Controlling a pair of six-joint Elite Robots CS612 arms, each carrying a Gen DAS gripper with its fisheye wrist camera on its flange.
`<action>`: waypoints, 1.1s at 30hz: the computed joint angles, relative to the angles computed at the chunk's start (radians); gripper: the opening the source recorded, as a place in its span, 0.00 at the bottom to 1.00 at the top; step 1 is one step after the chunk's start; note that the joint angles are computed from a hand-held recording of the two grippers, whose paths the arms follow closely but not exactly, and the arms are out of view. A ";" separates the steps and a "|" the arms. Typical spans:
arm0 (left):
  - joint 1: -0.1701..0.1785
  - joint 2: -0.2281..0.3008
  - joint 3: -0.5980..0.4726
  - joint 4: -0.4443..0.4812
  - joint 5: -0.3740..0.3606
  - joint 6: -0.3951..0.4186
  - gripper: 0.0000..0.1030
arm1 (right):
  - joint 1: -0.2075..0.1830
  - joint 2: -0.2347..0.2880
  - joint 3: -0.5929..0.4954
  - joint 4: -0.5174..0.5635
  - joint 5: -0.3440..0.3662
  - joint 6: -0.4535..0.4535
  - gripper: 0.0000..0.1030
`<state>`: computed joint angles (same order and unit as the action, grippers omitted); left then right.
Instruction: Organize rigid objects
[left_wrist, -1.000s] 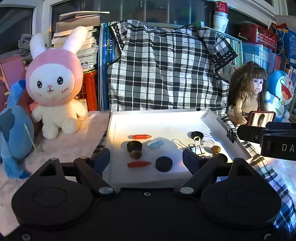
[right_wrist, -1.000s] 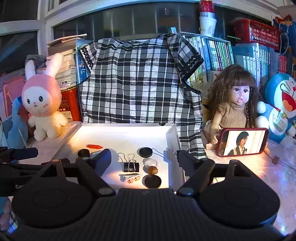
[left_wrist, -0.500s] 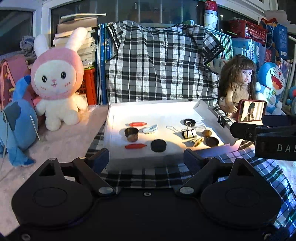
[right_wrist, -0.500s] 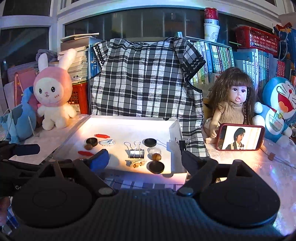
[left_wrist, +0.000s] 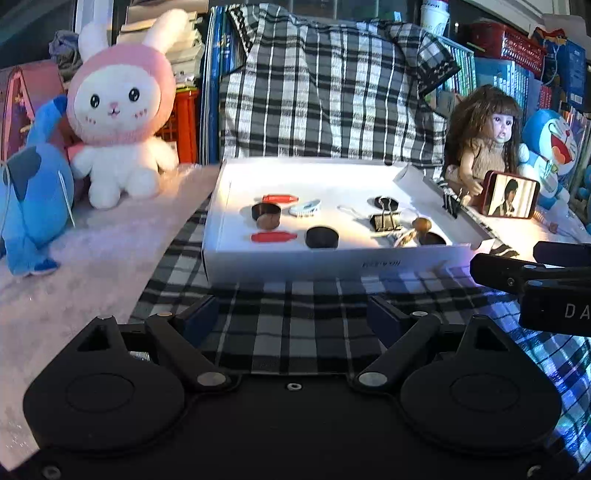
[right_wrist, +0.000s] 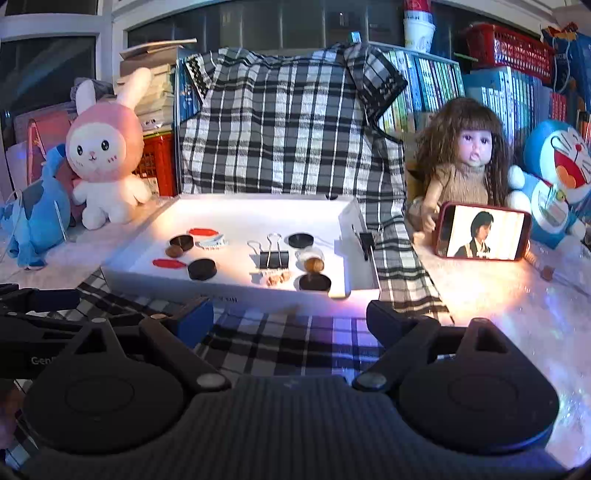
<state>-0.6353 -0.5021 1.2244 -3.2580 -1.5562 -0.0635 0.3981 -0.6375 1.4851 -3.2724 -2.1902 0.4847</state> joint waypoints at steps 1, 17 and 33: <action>-0.001 0.002 -0.001 0.002 0.004 0.000 0.84 | 0.000 0.002 0.000 0.004 -0.001 0.004 0.92; -0.004 0.037 -0.038 0.040 0.052 -0.002 0.85 | -0.003 0.026 -0.006 0.061 0.009 0.068 0.98; -0.004 0.049 -0.062 0.071 0.059 -0.003 0.97 | -0.018 0.028 -0.006 0.133 0.045 0.126 1.00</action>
